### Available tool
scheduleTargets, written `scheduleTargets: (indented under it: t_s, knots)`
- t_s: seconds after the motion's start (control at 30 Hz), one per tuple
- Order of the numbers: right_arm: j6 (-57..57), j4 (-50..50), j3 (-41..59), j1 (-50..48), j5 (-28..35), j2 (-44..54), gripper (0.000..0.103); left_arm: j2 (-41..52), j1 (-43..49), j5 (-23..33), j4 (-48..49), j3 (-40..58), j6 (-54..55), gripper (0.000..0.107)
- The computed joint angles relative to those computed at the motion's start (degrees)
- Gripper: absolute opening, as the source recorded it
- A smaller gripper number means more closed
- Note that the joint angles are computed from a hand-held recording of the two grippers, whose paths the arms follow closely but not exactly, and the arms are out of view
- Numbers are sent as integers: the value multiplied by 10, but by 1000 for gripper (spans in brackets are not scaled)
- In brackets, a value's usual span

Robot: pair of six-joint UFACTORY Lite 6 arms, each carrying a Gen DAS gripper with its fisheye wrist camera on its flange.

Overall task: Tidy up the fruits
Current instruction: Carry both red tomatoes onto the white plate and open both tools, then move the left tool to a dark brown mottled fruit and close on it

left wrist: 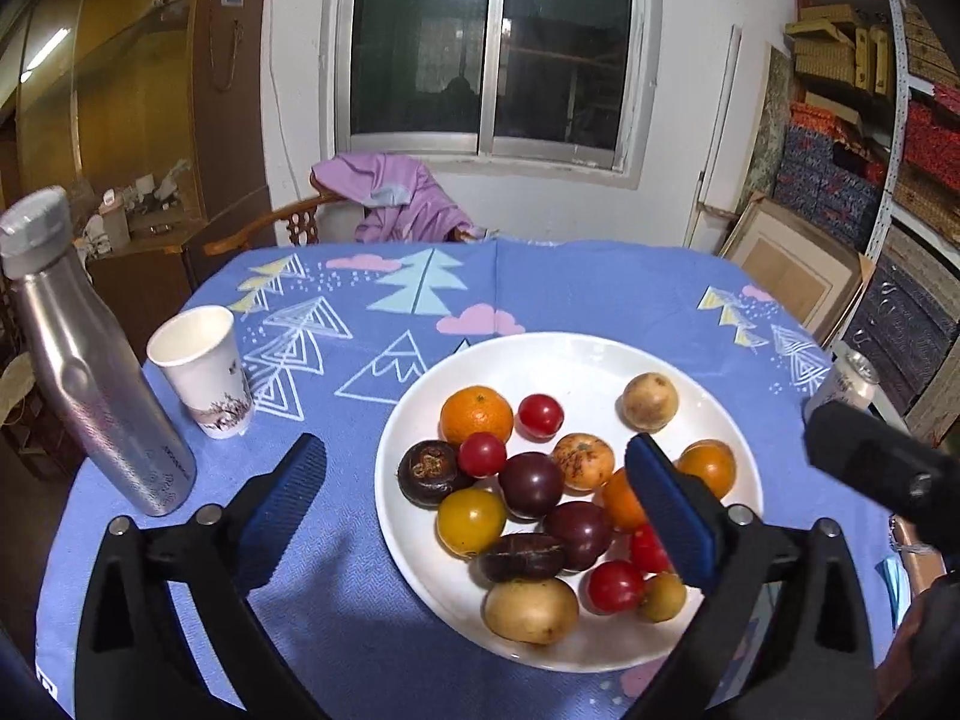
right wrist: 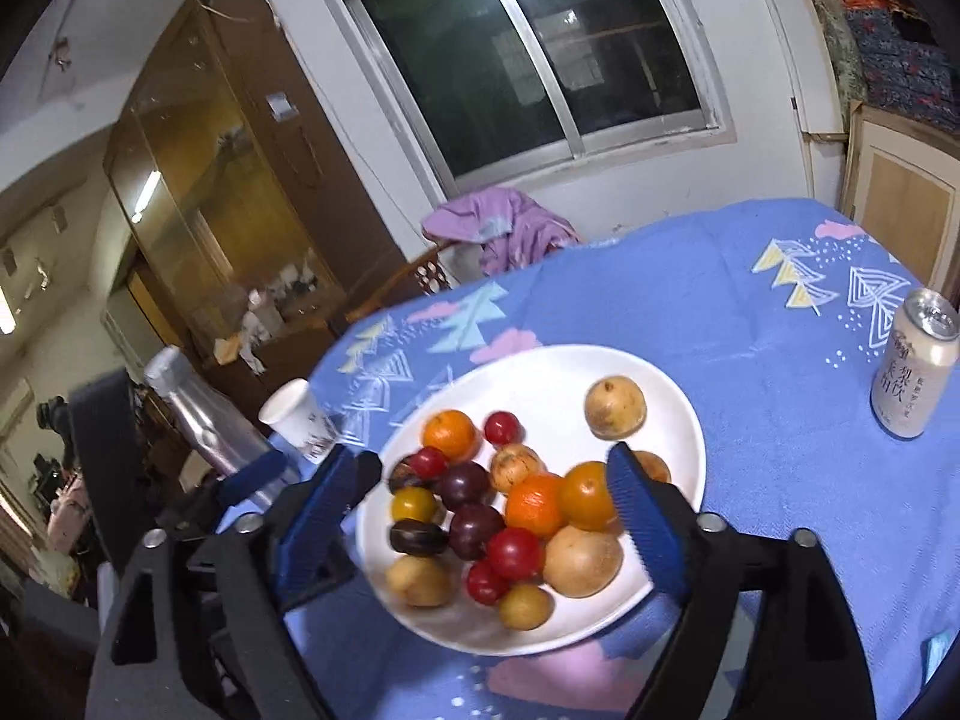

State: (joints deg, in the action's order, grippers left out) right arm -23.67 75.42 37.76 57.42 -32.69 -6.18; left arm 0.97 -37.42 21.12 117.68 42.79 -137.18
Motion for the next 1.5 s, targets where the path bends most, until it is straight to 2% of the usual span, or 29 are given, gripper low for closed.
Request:
scheduleTargets:
  t_s: [0.1,0.2,0.27,0.37,0.43,0.47,0.57,0.67,0.73,0.8,0.87,0.97,1.3,1.5]
  knots:
    - [-13,22,-15,52,-46,-35,99,-46,-42,47,-38,-43,25,98]
    - [-17,58,-32,129,-138,-45,99,-84,-86,100,-51,-104,13,99]
    - [-22,66,-45,184,-201,-34,99,-93,-133,159,-78,-144,10,99]
    - [-51,147,-41,274,-301,31,100,-97,-230,249,-173,-177,76,99]
    - [-27,185,-51,337,-344,57,100,-96,-320,329,-233,-200,84,99]
    - [-21,209,-49,361,-358,66,100,-97,-352,351,-253,-208,80,99]
    - [11,275,-55,447,-398,65,100,-127,-446,384,-322,-241,75,99]
    - [105,320,-78,529,-424,63,100,-172,-541,405,-395,-282,44,99]
    - [163,343,-85,560,-415,76,100,-170,-596,412,-439,-294,12,99]
    - [198,341,-96,560,-377,80,100,-137,-643,416,-485,-286,-16,99]
    - [189,346,-86,544,-353,86,100,-114,-662,410,-509,-276,-27,99]
    - [157,371,-69,528,-346,103,100,-146,-682,392,-507,-298,-52,99]
    - [250,356,-126,519,-305,69,100,-120,-630,322,-467,-281,-22,99]
    - [277,339,-137,520,-297,62,100,-121,-556,233,-421,-288,-15,99]
